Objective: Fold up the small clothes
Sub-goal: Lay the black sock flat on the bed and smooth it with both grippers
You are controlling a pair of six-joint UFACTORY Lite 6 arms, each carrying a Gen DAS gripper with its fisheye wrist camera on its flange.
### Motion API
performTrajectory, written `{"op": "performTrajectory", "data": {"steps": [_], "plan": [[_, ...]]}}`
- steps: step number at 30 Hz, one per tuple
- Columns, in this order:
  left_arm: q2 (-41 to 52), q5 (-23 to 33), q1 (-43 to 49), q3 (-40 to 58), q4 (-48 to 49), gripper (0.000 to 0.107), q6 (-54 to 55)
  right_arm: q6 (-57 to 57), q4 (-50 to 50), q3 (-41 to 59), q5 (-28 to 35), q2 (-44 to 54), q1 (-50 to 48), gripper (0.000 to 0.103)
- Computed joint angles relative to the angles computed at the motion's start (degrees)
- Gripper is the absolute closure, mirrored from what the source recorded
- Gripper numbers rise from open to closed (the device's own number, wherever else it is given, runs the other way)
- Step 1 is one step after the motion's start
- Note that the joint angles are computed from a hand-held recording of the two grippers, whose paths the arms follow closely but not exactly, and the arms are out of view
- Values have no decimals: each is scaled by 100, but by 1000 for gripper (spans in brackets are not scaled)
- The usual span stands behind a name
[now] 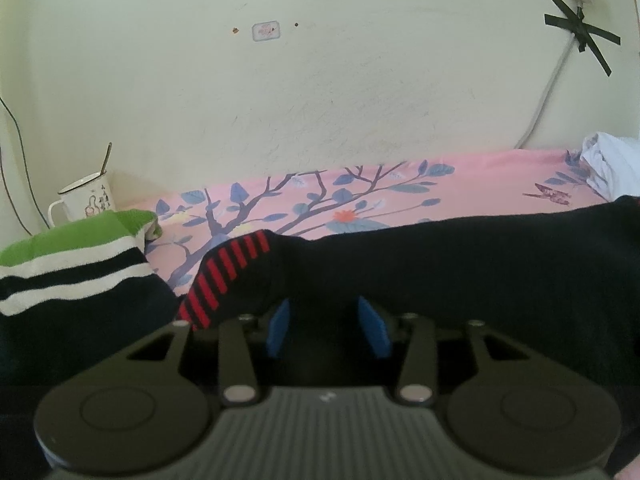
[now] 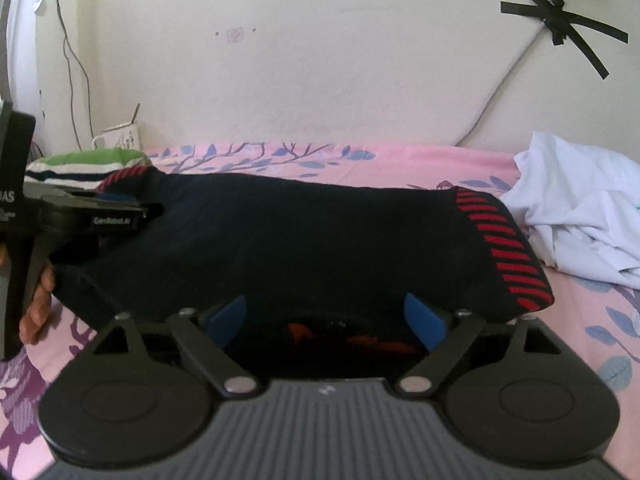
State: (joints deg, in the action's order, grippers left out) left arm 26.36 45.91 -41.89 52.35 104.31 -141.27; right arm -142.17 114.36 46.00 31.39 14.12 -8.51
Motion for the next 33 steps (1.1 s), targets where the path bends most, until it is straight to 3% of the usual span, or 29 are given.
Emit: {"op": "performTrajectory", "data": {"steps": [23, 24, 26, 27, 28, 33], "plan": [[-129, 185, -183, -175, -201, 49, 247, -351, 277, 36, -180, 52, 88, 17], [-187, 169, -179, -258, -93, 45, 136, -462, 391, -38, -191, -6, 86, 17], [-425, -30, -68, -549, 446, 25, -338, -590, 487, -188, -147, -119, 9, 17], [-572, -187, 34, -735, 902, 10, -688, -605, 495, -258, -118, -174, -36, 17], [-753, -358, 137, -946, 1416, 4, -1092, -614, 489, -319, -86, -220, -86, 17], [-852, -271, 134, -1123, 1684, 4, -1458, -1066, 808, -667, 22, -480, -190, 17]]}}
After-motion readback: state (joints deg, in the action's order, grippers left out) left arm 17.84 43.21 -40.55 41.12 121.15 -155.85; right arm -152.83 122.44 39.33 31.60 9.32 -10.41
